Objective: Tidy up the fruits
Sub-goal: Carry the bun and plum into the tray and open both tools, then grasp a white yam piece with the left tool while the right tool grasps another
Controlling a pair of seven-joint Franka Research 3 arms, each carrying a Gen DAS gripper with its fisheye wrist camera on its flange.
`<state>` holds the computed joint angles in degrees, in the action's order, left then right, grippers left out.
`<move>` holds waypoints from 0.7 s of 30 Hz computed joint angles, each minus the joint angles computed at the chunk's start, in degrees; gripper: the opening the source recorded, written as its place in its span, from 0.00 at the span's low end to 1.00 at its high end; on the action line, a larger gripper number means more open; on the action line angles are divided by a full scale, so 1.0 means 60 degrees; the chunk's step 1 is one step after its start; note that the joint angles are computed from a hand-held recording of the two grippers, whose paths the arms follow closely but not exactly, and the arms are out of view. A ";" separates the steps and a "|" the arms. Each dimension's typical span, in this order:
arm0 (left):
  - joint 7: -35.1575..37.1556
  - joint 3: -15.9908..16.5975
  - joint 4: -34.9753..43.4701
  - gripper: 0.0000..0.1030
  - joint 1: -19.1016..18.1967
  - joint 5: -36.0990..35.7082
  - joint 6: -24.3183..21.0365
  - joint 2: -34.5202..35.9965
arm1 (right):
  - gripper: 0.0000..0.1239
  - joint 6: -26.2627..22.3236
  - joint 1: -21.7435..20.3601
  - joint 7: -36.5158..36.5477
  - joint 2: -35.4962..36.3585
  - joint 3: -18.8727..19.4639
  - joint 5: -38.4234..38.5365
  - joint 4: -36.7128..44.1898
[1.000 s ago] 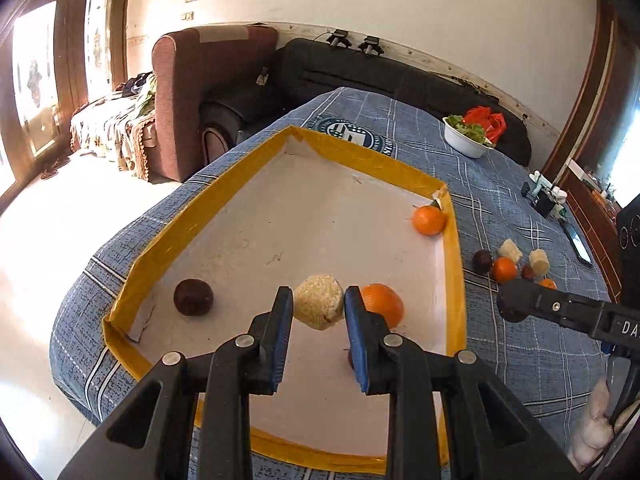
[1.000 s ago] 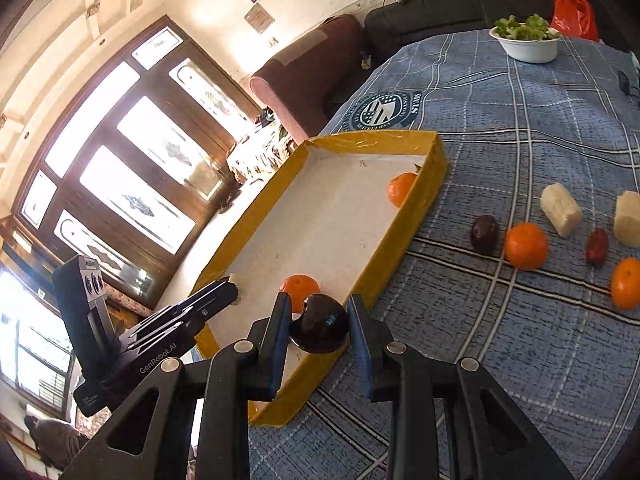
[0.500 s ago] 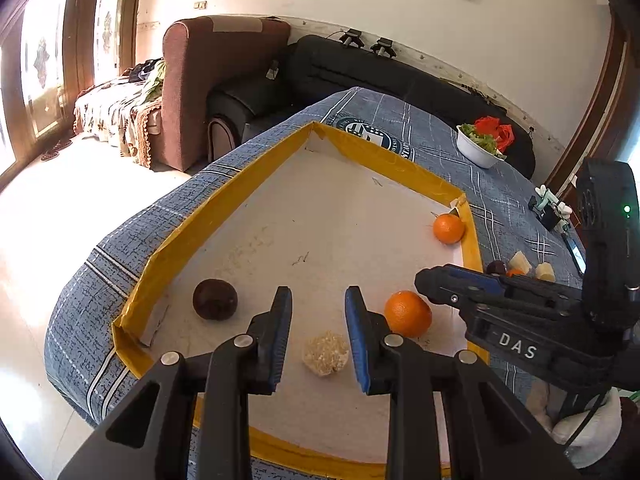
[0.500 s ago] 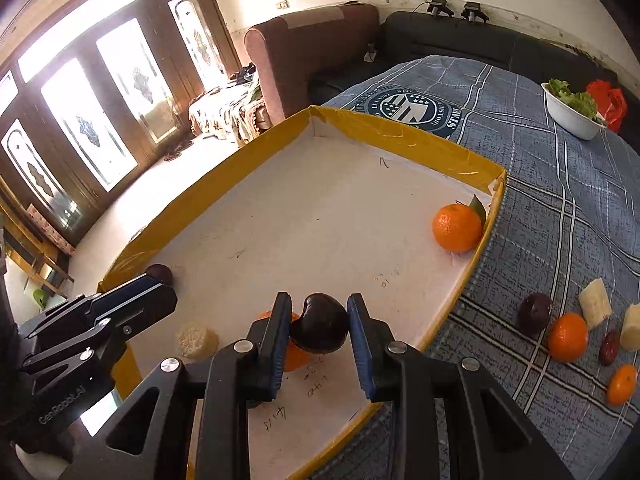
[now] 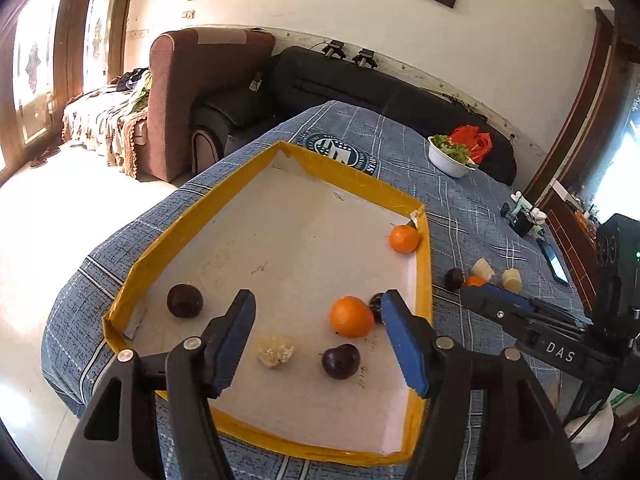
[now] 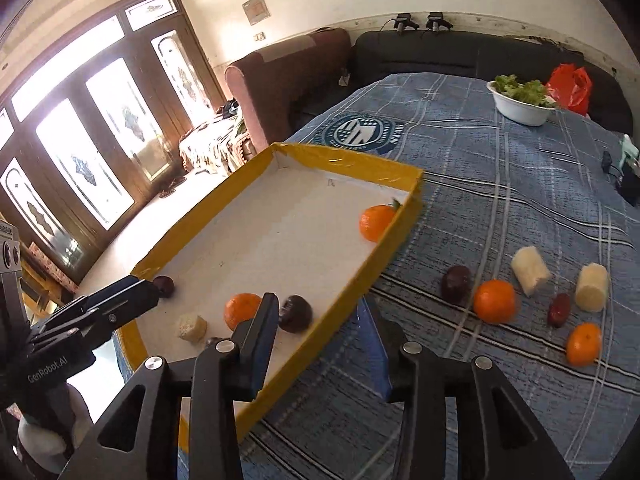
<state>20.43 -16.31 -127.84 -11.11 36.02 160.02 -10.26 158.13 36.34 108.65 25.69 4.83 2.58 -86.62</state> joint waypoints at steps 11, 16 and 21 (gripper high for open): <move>0.1645 -0.0153 0.1325 0.76 -0.0926 -0.0957 0.0123 0.1287 | 0.40 0.1597 -0.0829 0.3816 -0.3924 -0.1486 -0.2621 -0.5554; 0.2340 -0.0160 0.2250 0.76 -0.1458 -0.1166 -0.0311 0.2185 | 0.40 0.1832 -0.1593 0.3122 -0.4173 -0.1081 -0.1521 -0.6108; 0.2625 -0.0027 0.2866 0.76 -0.1825 -0.1071 -0.0711 0.2650 | 0.40 0.1922 -0.2210 0.1410 -0.3402 -0.0281 0.0465 -0.5480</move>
<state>36.18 -16.47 -110.65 -22.06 29.60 155.75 5.64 169.67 23.08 117.11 5.28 3.15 5.37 -119.50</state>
